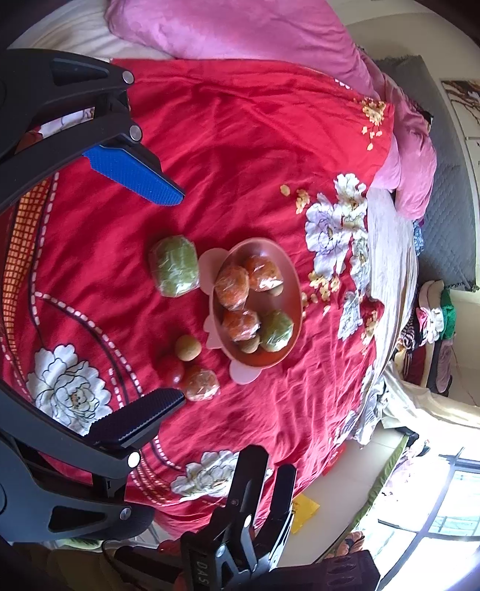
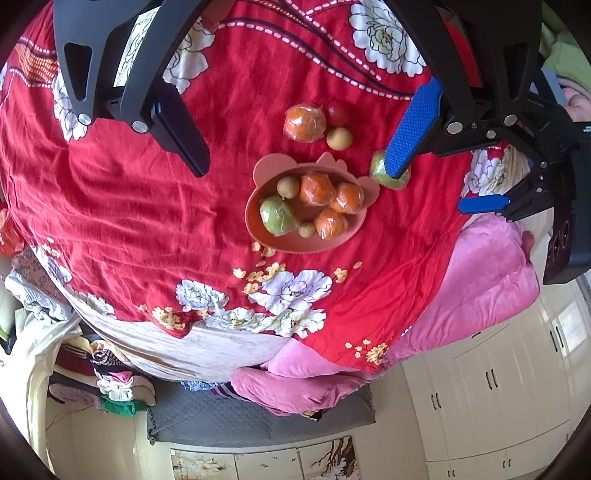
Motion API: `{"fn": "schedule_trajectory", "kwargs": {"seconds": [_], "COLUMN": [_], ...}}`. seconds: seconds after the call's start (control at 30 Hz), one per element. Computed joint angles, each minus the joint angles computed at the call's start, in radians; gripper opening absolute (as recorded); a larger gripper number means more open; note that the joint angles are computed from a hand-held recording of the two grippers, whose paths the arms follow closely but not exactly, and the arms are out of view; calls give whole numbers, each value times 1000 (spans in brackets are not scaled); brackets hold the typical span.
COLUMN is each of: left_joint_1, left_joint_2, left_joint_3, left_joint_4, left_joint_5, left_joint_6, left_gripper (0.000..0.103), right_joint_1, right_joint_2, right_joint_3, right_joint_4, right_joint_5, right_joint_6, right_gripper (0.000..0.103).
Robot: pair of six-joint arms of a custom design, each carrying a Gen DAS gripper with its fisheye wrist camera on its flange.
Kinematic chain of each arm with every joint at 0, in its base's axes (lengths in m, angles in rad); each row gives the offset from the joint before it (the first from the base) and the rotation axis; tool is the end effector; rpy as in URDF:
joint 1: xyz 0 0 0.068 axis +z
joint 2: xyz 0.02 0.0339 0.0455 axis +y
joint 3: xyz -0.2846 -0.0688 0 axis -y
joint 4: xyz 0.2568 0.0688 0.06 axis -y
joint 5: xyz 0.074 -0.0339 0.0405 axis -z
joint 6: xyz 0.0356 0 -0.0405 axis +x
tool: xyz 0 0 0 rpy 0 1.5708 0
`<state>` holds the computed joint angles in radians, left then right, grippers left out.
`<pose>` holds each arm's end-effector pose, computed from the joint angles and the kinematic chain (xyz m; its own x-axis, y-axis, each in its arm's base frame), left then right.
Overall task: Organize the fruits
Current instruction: 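Withdraw both tools from the plate toward the remaining fruits, then grasp the red round fruit with the left tool while the right tool grasps a small bagged orange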
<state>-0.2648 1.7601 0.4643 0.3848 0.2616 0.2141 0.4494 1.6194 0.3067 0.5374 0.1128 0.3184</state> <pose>0.2557 -0.0789 0.0765 -0.6589 0.3913 -0.6424 0.5586 0.8265 -0.0694 0.2139 0.0987 0.0882 -0.7112 0.0023 -0.7030 -0.1438 0.9784 0.1488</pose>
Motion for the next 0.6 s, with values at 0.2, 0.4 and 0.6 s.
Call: {"fn": "schedule_trajectory", "kwargs": {"seconds": [0.2, 0.4, 0.6], "left_joint_1": [-21, -61, -106], "left_joint_2": [29, 66, 130], "left_joint_3": [-21, -48, -56], "left_joint_4": [22, 71, 118], "left_joint_5": [1, -18, -28], "left_joint_6": [7, -3, -20], "left_gripper": [93, 93, 89], "right_joint_1": [2, -19, -55], "right_joint_2": [26, 102, 222], "right_joint_3": [-16, -32, -32], "right_joint_4": [28, 81, 153], "right_joint_5": [-12, -40, -79], "right_joint_6": [9, 3, -28], "right_gripper": [95, 95, 94]}}
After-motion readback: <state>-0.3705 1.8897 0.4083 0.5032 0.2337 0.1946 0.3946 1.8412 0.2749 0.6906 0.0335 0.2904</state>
